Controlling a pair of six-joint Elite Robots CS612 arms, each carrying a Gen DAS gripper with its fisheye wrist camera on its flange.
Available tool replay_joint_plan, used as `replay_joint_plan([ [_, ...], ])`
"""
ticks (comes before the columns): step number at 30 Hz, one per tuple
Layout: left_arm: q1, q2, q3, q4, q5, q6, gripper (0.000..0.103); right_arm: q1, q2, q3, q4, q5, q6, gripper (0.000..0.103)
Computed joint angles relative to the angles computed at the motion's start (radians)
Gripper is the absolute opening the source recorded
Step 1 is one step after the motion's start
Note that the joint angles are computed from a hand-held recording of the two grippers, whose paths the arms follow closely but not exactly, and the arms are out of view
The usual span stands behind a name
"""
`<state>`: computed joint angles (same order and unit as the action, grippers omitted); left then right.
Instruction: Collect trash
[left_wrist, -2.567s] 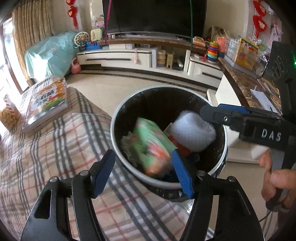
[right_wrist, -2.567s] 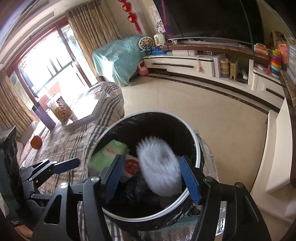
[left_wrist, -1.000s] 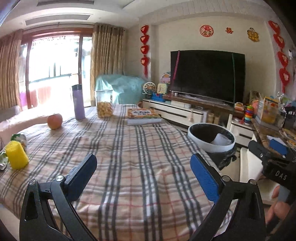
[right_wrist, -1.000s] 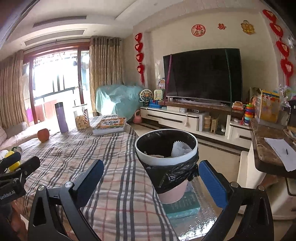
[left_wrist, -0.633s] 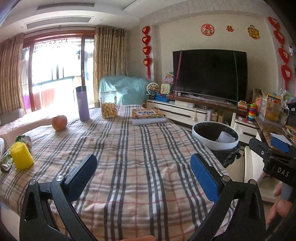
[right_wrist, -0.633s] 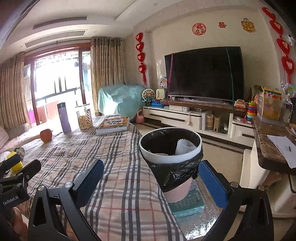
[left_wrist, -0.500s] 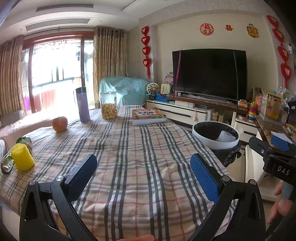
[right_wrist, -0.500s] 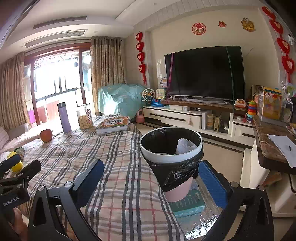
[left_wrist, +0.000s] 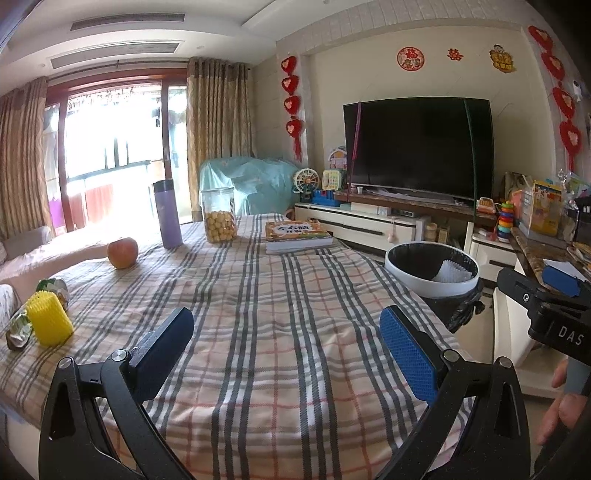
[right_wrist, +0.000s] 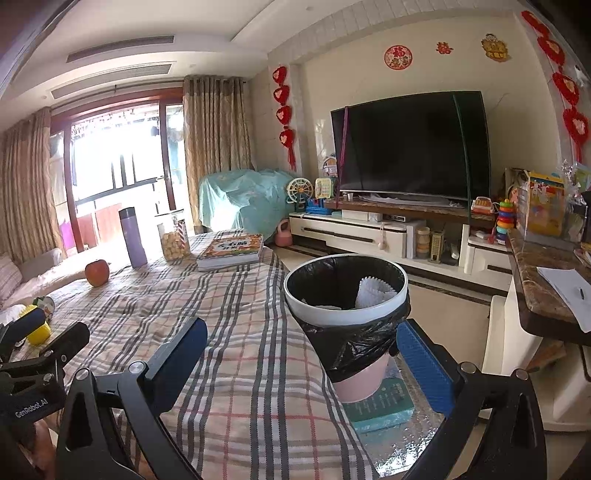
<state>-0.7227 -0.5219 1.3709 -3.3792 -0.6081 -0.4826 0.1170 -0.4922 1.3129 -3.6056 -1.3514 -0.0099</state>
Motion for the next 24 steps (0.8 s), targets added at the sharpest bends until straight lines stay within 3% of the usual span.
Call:
replay_joint_plan([
  [24,0.0,0.006,-0.004,0.001,-0.008,-0.008,0.103,0.002,-0.006,0.008,-0.009,0.008,0.002,0.103],
])
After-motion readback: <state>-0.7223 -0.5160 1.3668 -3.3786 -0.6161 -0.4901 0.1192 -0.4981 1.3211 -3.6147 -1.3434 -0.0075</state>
